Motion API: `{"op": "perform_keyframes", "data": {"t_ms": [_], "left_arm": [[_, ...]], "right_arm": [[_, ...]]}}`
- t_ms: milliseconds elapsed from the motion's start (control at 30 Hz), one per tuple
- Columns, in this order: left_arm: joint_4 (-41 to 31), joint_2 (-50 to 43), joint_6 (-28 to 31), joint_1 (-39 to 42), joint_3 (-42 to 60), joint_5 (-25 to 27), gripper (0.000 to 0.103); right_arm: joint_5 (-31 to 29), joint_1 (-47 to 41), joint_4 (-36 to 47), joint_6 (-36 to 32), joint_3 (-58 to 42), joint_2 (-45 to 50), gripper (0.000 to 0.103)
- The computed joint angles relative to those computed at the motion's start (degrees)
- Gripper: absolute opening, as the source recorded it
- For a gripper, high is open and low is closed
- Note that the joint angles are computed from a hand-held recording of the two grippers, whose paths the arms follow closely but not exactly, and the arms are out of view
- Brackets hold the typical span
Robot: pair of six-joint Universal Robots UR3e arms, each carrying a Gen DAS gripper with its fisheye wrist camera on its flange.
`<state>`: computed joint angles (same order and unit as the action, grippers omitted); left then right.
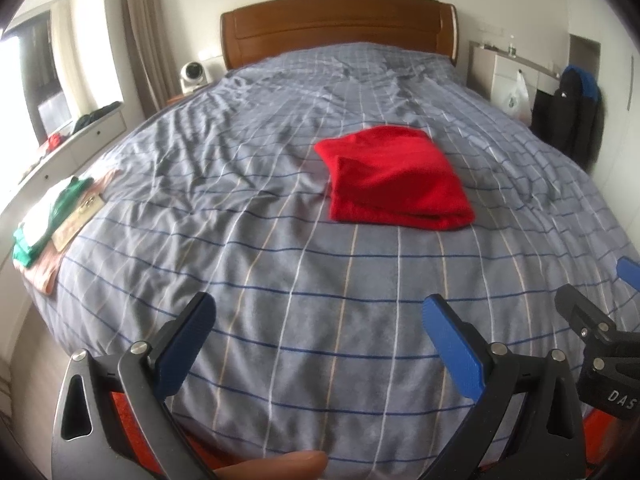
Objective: Fold small clothes
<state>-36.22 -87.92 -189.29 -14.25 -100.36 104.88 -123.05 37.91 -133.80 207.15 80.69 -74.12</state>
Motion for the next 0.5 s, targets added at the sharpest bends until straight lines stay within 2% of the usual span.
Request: {"op": "perform_keyframes", "data": {"t_ms": [200, 367, 500], "left_arm": [[-0.1, 0.2, 0.0, -0.5, 0.1, 0.8, 0.103], [0.8, 1.4, -1.0, 0.8, -1.0, -2.3, 0.103], [2.0, 1.1, -1.5, 0.4, -1.3, -1.4, 0.103]], "right_arm": [[0.0, 0.5, -0.7, 0.0, 0.0, 0.1, 0.102], [0.5, 0.5, -1.1, 0.3, 0.3, -0.3, 0.102], [1.9, -0.1, -1.2, 0.7, 1.0, -1.0, 0.102]]}}
